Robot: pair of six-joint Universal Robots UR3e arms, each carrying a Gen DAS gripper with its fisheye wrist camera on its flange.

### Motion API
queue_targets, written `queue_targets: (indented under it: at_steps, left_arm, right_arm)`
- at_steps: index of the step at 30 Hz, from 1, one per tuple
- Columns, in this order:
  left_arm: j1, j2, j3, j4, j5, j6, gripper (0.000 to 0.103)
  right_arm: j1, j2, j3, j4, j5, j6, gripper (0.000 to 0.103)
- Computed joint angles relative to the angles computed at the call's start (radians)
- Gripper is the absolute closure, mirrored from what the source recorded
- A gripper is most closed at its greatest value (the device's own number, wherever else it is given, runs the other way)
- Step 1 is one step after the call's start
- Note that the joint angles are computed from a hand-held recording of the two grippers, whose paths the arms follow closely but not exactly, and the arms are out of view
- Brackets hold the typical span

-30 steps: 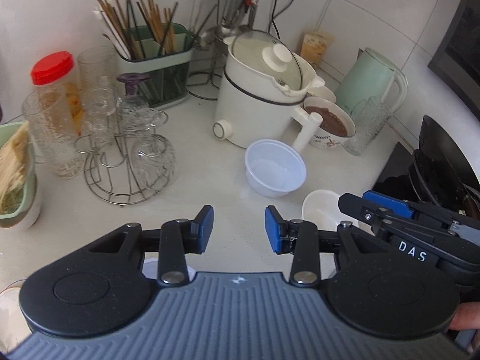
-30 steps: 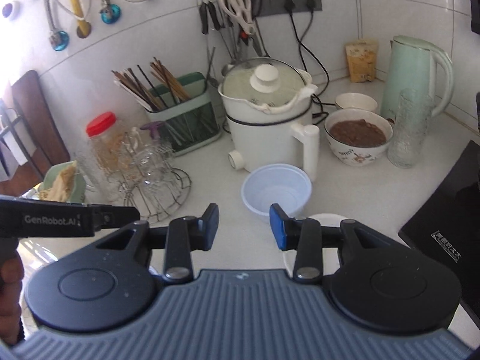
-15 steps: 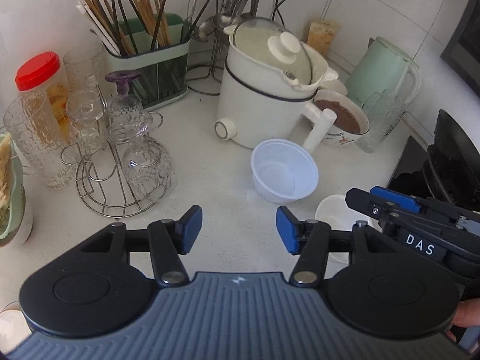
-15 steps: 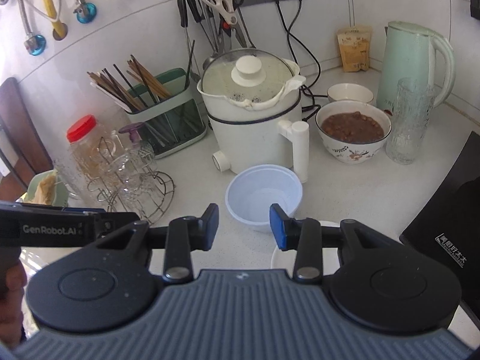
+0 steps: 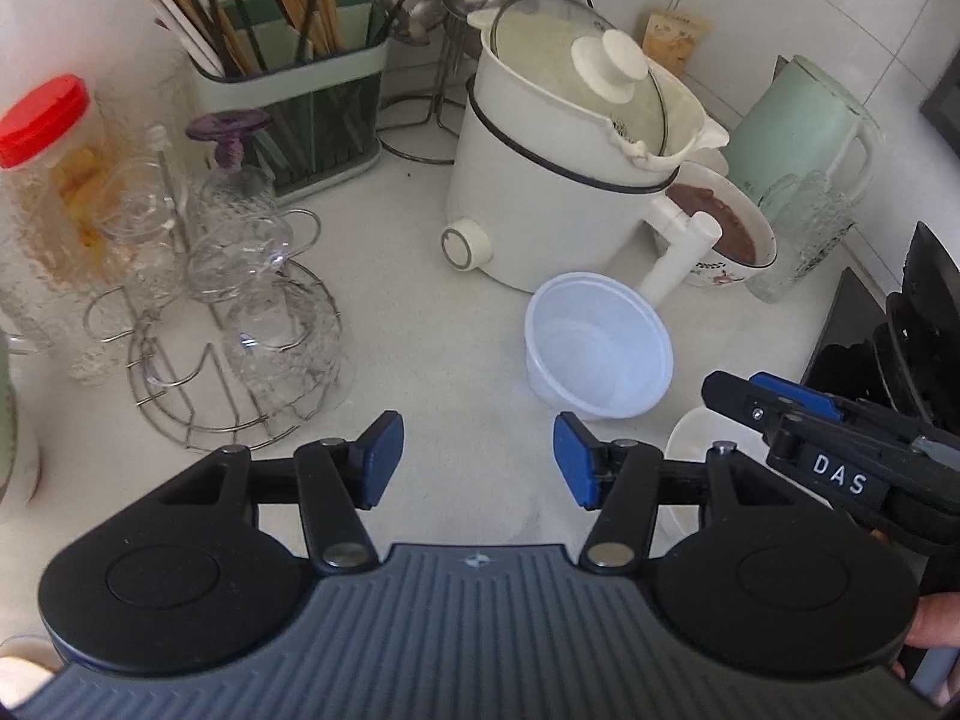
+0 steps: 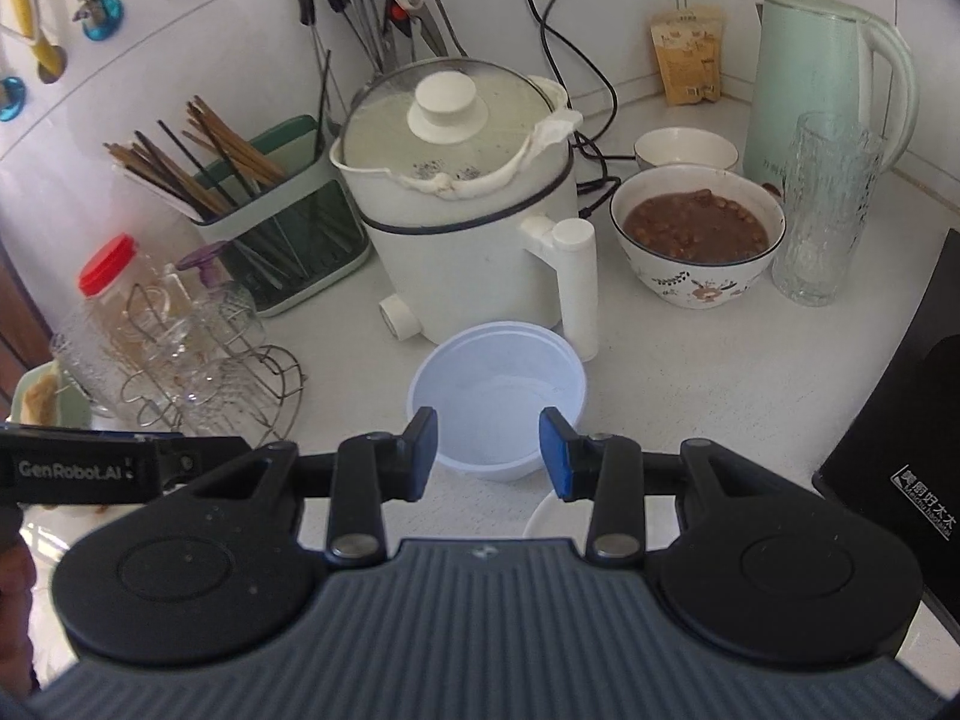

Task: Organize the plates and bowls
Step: 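Close both grippers on the rim of the pale-blue bowl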

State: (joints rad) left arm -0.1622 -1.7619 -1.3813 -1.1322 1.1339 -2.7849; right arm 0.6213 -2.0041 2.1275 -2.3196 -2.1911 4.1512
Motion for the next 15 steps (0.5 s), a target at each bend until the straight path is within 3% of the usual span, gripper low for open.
queue_targets:
  at_steps: [15]
  left_arm:
    - [-0.103,-0.359,0.364,-0.081,0.012,-0.044,0.042]
  right_arm:
    - [-0.290,0.010,0.134,-0.140,0.150,-0.121,0.063]
